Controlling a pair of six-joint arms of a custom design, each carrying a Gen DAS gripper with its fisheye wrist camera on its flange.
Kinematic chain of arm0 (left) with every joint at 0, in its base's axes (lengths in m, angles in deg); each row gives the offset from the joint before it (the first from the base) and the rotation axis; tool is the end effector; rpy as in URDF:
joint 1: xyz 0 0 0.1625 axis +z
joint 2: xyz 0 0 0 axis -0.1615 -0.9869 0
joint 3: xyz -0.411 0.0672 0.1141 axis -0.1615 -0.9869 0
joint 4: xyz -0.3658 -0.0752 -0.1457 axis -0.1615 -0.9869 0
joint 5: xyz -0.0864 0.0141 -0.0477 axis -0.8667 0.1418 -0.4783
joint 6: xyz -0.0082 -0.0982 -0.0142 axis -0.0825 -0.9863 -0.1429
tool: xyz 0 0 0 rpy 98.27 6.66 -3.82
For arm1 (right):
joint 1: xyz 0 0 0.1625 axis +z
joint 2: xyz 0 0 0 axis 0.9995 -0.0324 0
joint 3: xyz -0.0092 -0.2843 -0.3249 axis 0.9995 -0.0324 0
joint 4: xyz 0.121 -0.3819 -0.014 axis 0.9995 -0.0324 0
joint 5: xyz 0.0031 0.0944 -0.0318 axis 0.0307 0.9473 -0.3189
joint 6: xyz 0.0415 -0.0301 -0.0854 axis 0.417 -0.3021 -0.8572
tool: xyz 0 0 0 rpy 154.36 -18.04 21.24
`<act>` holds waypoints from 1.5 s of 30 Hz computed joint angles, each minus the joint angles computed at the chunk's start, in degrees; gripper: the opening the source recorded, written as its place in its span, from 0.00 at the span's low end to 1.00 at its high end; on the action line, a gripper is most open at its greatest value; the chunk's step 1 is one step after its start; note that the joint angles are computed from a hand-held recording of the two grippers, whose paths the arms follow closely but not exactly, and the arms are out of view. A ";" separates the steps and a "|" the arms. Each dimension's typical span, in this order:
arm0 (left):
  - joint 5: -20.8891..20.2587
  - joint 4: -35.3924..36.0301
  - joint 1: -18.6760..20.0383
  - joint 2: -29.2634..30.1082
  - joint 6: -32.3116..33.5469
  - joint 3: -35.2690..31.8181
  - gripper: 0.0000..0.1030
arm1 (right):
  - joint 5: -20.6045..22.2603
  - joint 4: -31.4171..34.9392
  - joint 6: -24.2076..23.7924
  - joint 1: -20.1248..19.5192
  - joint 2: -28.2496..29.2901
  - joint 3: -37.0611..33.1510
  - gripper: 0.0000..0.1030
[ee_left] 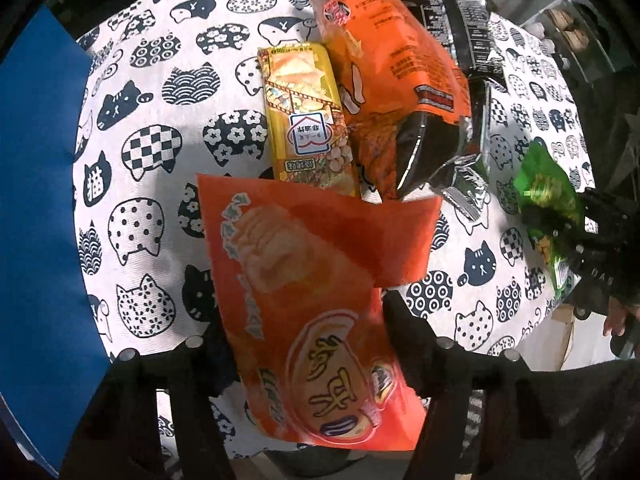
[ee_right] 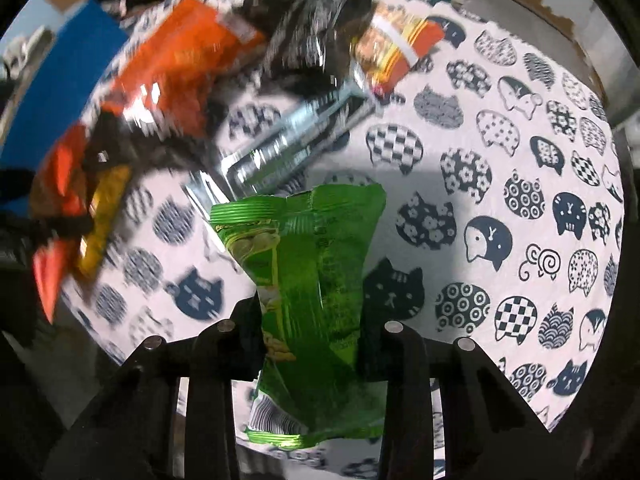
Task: Organize snacks
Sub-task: 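Grasp the red-orange cracker bag with left tool while right tool grasps green chip bag, then carry both bags into the cardboard box and open both tools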
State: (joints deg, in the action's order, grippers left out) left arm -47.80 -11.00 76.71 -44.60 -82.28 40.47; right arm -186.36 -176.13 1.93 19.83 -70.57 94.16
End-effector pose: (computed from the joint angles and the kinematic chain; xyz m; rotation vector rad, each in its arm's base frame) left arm -0.0775 -0.6743 0.3114 -0.0297 2.5278 -0.0481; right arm 0.3324 -0.7616 0.0595 0.7395 -2.4716 -0.1671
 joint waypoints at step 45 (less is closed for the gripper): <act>24.65 -16.94 -11.22 -12.02 20.63 10.92 0.49 | 5.21 -6.75 2.21 10.66 2.82 -8.43 0.31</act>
